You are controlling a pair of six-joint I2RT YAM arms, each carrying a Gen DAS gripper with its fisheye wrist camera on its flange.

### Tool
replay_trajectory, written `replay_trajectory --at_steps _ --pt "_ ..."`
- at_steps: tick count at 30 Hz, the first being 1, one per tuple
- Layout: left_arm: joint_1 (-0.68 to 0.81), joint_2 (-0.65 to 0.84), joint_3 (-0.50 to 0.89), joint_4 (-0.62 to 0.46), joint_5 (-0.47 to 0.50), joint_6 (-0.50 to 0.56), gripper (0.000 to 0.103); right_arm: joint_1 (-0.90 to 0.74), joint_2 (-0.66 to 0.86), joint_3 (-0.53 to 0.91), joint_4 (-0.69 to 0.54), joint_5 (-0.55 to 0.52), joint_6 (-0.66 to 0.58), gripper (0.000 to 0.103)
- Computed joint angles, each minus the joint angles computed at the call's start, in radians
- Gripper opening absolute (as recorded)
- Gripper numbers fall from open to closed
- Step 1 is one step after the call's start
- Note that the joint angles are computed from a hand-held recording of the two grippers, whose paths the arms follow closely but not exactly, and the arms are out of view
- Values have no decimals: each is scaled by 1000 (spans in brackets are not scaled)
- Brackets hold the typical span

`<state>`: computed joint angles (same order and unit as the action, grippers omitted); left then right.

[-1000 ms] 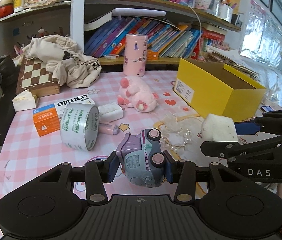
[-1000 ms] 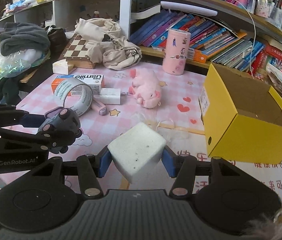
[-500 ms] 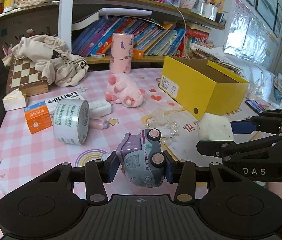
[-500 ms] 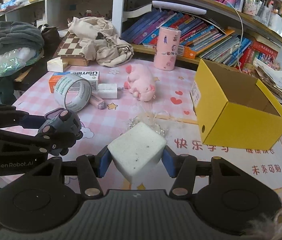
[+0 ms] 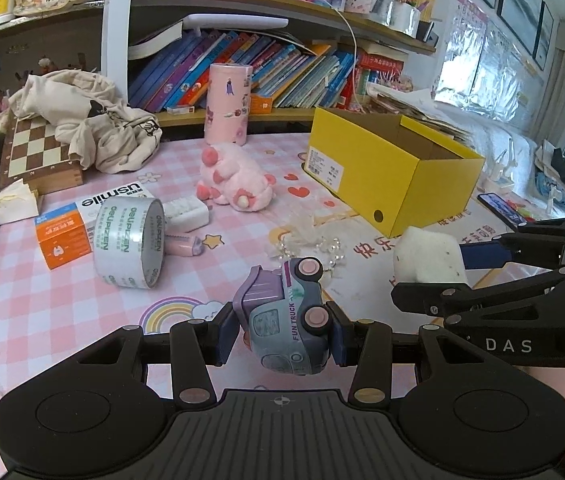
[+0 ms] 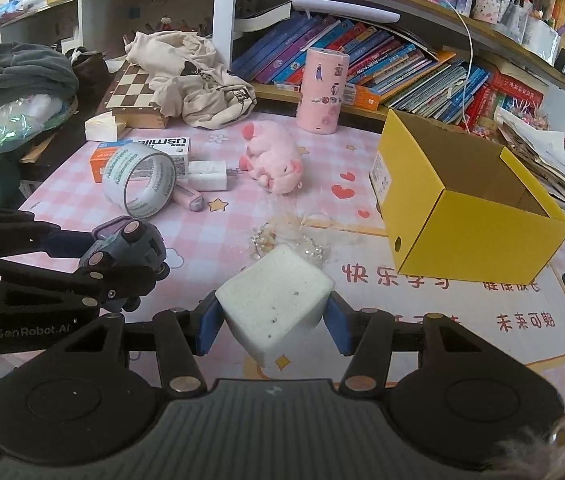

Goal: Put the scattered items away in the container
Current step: 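Lift the truck and sponge cube and carry both toward the yellow box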

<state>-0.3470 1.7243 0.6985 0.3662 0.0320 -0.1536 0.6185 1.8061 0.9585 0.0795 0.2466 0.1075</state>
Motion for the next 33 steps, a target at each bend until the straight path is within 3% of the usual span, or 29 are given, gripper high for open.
replay_trajectory --at_steps 18,27,33 --pt "-35 62 103 -41 -47 -20 44 -75 27 29 37 -79 -84 52" --pt "-98 133 234 -114 -161 -103 44 -192 52 69 70 -258 -236 52" --pt "-173 192 383 -243 -262 -186 44 -312 84 167 -18 -421 -328 52"
